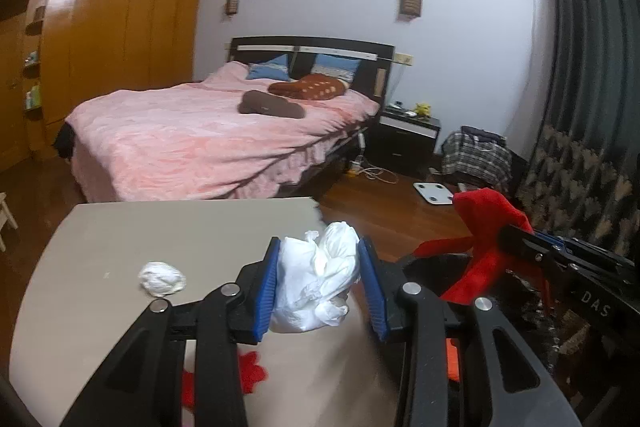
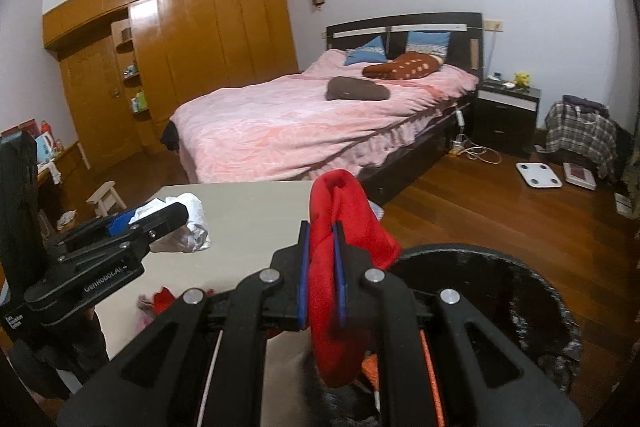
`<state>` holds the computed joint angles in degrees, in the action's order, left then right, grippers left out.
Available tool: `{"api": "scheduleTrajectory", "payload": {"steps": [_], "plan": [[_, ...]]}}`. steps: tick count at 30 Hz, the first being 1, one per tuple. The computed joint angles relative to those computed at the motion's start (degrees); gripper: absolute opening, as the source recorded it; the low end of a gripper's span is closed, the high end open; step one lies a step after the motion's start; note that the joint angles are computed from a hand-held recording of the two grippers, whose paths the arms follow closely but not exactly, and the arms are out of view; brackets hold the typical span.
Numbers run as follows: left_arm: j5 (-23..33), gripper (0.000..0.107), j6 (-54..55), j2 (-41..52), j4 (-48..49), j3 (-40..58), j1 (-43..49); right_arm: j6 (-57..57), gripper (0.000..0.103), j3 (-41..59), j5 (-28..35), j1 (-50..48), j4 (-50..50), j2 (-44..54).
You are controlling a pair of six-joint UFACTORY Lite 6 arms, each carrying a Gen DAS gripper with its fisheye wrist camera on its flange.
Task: Collect trash
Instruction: 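Carry the white cloth and red cloth over the bin with both grippers, then open both grippers to drop the white and red cloths into the bin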
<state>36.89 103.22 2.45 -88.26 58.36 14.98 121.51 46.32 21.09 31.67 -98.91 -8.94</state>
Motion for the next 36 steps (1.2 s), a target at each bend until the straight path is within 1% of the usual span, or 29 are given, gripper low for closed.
{"api": "scheduleTrajectory", "payload": {"steps": [8, 16, 25, 33, 36], "plan": [[-1.38, 0.039, 0.2, -2.49, -1.85, -4.12, -7.88, -6.23, 0.01, -10.35, 0.64, -4.98, 5.55, -12.06], [-3.08, 0.039, 1.28, -4.38, -4.33, -7.37, -15.4, -10.94, 0.01, -17.69, -1.86, -12.14, 8.81, -20.77], [-6.49, 0.039, 5.73, -1.83, -9.73, -7.96, -22.95, -9.74, 0.01, -22.82, -5.75, -20.17, 6.01, -24.1], [-8.09, 0.039, 6.52, 2.44, -11.8, -5.9, -28.58, -6.48, 0.01, -26.38, -9.55, -27.18, 1.31, -25.92], [-8.47, 0.04, 7.49, 4.32, -13.24, -5.04, -30.43, -4.7, 0.013, -27.66, -10.71, -29.26, -1.02, -26.51]]}}
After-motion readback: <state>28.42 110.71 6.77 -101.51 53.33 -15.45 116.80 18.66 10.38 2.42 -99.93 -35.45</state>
